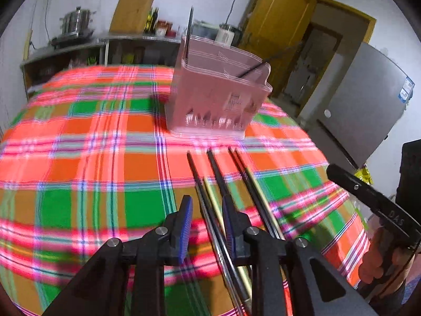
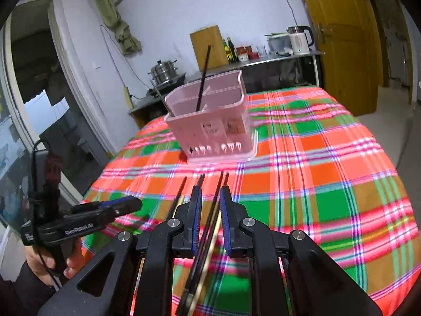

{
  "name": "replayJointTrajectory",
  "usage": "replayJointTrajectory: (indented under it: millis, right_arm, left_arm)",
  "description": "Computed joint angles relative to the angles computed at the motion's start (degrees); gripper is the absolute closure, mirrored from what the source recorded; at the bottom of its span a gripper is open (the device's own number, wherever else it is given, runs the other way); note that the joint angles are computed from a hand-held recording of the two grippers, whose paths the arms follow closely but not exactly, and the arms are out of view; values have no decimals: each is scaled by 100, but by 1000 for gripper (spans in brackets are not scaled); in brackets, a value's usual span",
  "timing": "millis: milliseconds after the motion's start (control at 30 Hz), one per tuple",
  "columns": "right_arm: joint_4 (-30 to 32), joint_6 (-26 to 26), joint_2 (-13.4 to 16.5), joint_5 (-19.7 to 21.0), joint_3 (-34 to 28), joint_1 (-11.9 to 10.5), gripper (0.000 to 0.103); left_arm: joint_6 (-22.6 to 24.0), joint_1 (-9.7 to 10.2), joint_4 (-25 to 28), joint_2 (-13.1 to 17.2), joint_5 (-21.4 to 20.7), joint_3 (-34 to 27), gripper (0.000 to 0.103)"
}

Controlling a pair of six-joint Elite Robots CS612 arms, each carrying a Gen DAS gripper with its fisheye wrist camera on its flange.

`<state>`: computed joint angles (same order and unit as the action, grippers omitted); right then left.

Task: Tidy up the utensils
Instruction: 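Move both tools back down to the remaining chopsticks on the tablecloth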

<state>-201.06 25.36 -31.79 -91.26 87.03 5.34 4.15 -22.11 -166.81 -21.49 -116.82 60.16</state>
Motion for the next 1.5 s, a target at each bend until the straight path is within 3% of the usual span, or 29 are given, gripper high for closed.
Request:
replayJointTrajectory:
  millis: [400,733,1067,1200,1367,1500]
  right_arm:
    - [333,-24,122,207,-94,13,89]
    - [476,-19,168,281,-173,1,89]
    - [973,-53,209,110,-335,24,89]
    - [1330,-190,238,24,-482,30,89]
    - [1775,-274,315,-38,-738,8,89]
    - [2098,-338,392,-63,-953,-4,89]
  left_arm:
    - [156,-109,510,73,335,-66,80]
    - [176,-126,240,57,541,44,80]
    - [464,-263,189,24,1132,76,80]
    - [437,-206,316,55,1041,-13,91]
    - [431,-155,432,103,1112,-146,91]
    - [517,-100,632,158,916,-297,91]
